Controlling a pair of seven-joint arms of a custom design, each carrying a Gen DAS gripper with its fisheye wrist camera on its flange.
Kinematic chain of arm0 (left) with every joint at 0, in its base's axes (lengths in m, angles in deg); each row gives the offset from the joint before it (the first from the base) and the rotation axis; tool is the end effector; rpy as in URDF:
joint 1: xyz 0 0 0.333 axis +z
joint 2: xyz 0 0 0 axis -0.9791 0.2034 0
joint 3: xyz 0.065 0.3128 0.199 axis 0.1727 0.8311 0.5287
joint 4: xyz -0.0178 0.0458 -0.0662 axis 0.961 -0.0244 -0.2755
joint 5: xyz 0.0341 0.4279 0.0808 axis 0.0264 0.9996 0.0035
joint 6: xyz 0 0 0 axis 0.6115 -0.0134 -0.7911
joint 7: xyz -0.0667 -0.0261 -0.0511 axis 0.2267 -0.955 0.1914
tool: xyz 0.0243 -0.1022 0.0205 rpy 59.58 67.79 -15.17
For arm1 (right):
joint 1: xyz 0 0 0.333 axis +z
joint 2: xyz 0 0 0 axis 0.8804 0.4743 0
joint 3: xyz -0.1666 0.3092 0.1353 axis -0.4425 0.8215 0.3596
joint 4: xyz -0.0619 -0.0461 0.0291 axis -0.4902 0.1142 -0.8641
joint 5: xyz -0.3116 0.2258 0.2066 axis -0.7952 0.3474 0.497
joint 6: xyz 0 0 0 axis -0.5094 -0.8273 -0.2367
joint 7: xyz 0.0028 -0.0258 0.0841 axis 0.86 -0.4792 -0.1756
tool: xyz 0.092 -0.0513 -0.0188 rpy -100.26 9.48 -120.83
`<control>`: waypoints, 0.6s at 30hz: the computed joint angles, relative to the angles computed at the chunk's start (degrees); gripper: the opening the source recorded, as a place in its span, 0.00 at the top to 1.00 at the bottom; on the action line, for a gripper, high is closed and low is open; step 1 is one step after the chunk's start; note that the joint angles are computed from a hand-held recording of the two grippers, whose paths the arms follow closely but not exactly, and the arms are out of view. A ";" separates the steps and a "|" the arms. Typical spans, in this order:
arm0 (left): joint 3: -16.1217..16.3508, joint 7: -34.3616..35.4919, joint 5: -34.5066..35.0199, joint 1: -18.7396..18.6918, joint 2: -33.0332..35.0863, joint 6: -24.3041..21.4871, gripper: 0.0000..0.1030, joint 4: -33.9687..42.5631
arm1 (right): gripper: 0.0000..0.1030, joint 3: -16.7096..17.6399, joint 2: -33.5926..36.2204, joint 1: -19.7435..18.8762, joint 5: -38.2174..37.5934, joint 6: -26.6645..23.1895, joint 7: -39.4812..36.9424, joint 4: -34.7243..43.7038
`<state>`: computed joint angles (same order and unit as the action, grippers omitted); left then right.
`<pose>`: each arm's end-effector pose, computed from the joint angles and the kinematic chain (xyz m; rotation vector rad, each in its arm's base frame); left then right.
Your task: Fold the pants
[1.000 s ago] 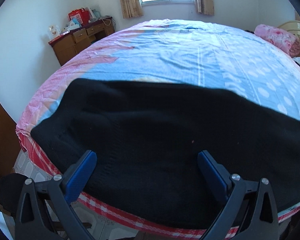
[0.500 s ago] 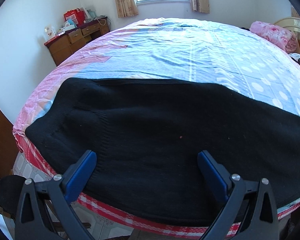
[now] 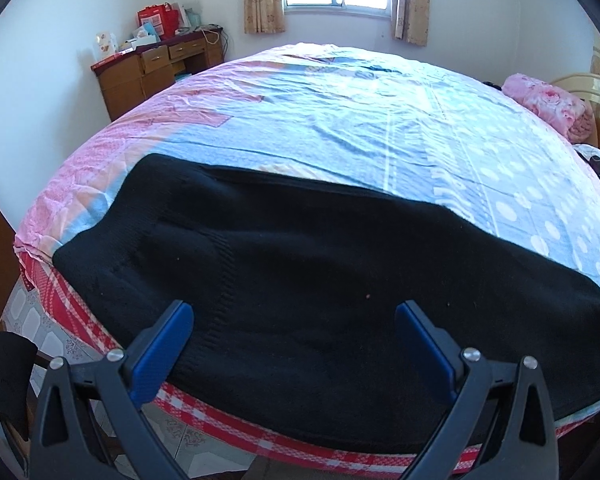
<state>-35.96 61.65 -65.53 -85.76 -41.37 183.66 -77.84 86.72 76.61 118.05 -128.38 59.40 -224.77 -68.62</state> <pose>0.6609 -0.2513 0.4410 -1.1119 2.4433 -0.9232 0.2633 0.5507 0.5312 -0.8012 2.1288 -1.2085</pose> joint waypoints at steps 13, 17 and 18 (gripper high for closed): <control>-0.38 0.34 -1.88 0.93 0.87 -0.50 0.00 1.49 | 0.93 -8.28 17.39 -2.35 5.99 20.14 -27.42 11.65; 0.05 -0.04 -0.85 0.36 0.91 -0.16 0.00 1.12 | 0.93 -10.01 18.25 0.14 4.59 17.19 -28.51 13.57; 0.01 -0.04 -0.75 0.34 0.90 -0.25 0.00 1.11 | 0.93 -10.43 18.23 0.83 3.69 15.90 -28.41 14.04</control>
<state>-35.95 61.61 -66.29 -85.41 -40.47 183.41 -76.73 76.29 94.84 118.88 -124.69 75.30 -253.18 -54.58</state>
